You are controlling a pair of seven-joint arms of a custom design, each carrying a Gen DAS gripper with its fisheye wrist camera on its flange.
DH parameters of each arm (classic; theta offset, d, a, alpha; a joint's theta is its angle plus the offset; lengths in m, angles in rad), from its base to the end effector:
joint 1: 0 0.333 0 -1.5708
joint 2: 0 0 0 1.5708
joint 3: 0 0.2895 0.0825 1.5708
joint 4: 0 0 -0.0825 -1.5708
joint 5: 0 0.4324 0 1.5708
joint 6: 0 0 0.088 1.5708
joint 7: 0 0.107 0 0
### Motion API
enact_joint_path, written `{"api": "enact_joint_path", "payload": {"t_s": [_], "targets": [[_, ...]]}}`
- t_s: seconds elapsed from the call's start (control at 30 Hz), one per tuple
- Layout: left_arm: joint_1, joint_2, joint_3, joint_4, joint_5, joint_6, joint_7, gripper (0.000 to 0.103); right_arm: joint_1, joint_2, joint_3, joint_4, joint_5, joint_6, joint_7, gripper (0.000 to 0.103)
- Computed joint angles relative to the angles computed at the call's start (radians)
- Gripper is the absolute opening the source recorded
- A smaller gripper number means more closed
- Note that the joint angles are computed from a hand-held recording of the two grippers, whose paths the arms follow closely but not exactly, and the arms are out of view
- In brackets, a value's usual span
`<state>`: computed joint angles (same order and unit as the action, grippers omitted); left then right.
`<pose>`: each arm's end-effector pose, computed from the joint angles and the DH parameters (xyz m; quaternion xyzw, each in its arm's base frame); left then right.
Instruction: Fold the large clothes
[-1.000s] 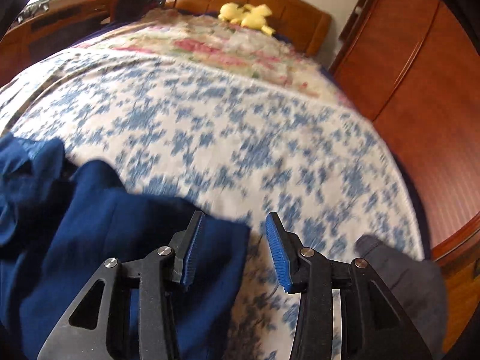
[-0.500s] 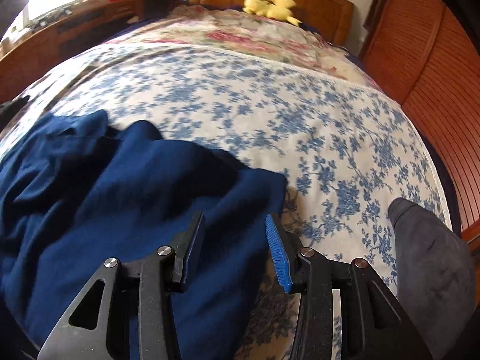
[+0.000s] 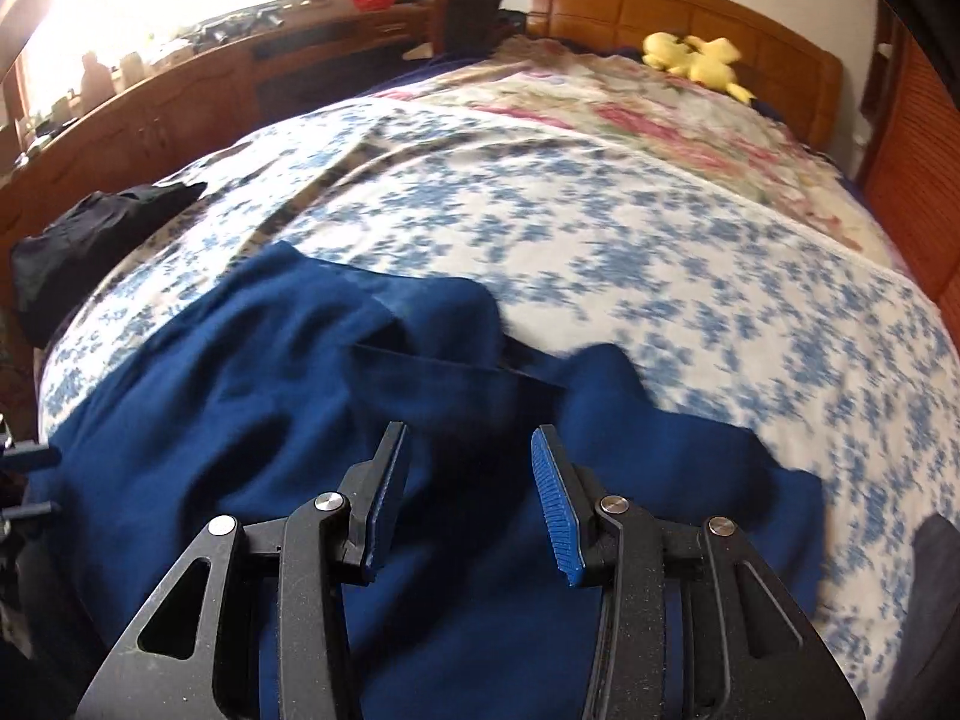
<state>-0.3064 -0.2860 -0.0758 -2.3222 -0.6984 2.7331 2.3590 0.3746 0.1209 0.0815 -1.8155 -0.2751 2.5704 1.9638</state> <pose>0.5218 -0.1848 0.4802 -0.4179 0.8186 -0.3658 0.1464 0.6132 0.3035 0.4986 -0.7445 0.5828 -0.2045 0.2535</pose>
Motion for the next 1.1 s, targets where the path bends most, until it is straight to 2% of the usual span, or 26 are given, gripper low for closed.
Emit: {"api": "enact_joint_path", "payload": {"t_s": [0.1,0.13,0.17,0.2,0.33,0.53,0.57,0.6,0.63,0.67,0.7,0.8,0.87,0.9,0.93,1.1], "targets": [[0.006,-0.007,0.002,-0.005,0.006,-0.001,-0.004,0.035,0.019,0.099,0.005,0.113,-0.004,-0.041,-0.029,0.040],[0.010,-0.009,0.001,-0.006,0.013,0.000,-0.011,0.035,0.033,0.140,-0.002,0.163,-0.030,-0.069,-0.027,0.027],[0.009,-0.013,0.003,-0.009,0.012,0.003,-0.008,0.035,0.041,0.158,-0.008,0.184,-0.039,-0.077,-0.028,0.019],[0.007,-0.016,0.007,-0.011,0.009,0.004,-0.004,0.035,0.042,0.176,-0.010,0.203,-0.035,-0.081,-0.040,0.005],[0.007,-0.026,0.019,-0.019,0.000,0.003,0.007,0.035,0.045,0.227,-0.027,0.266,-0.013,-0.093,-0.069,0.000],[0.008,-0.032,0.032,-0.030,-0.020,-0.001,0.023,0.035,0.062,0.217,-0.055,0.264,-0.042,-0.081,0.013,0.000],[0.009,-0.034,0.033,-0.033,-0.023,-0.001,0.026,0.035,0.063,0.211,-0.050,0.259,-0.040,-0.082,0.012,0.002],[0.010,-0.033,0.034,-0.033,-0.025,-0.001,0.027,0.035,0.063,0.206,-0.046,0.256,-0.039,-0.082,0.007,0.016],[0.011,-0.031,0.034,-0.032,-0.028,0.000,0.028,0.035,0.065,0.199,-0.040,0.248,-0.038,-0.081,0.003,0.041],[0.011,-0.031,0.035,-0.032,-0.031,-0.002,0.028,0.035,0.064,0.192,-0.035,0.238,-0.032,-0.073,-0.004,0.053],[0.011,-0.031,0.035,-0.032,-0.034,-0.003,0.030,0.035,0.062,0.186,-0.029,0.230,-0.025,-0.067,-0.016,0.060],[0.011,-0.033,0.034,-0.033,-0.041,-0.004,0.038,0.035,0.076,0.201,-0.027,0.252,-0.044,-0.130,-0.042,0.059],[0.010,-0.035,0.034,-0.034,-0.046,-0.006,0.042,0.035,0.079,0.229,-0.029,0.288,-0.043,-0.190,-0.053,0.042],[0.009,-0.037,0.034,-0.034,-0.049,-0.007,0.045,0.035,0.076,0.237,-0.029,0.295,-0.036,-0.199,-0.059,0.014],[0.008,-0.038,0.033,-0.035,-0.050,-0.008,0.045,0.035,0.076,0.249,-0.035,0.307,-0.040,-0.203,-0.057,0.001],[0.007,-0.041,0.029,-0.035,-0.046,-0.015,0.047,0.035,0.087,0.284,-0.081,0.350,-0.106,-0.169,0.050,0.000]]}}
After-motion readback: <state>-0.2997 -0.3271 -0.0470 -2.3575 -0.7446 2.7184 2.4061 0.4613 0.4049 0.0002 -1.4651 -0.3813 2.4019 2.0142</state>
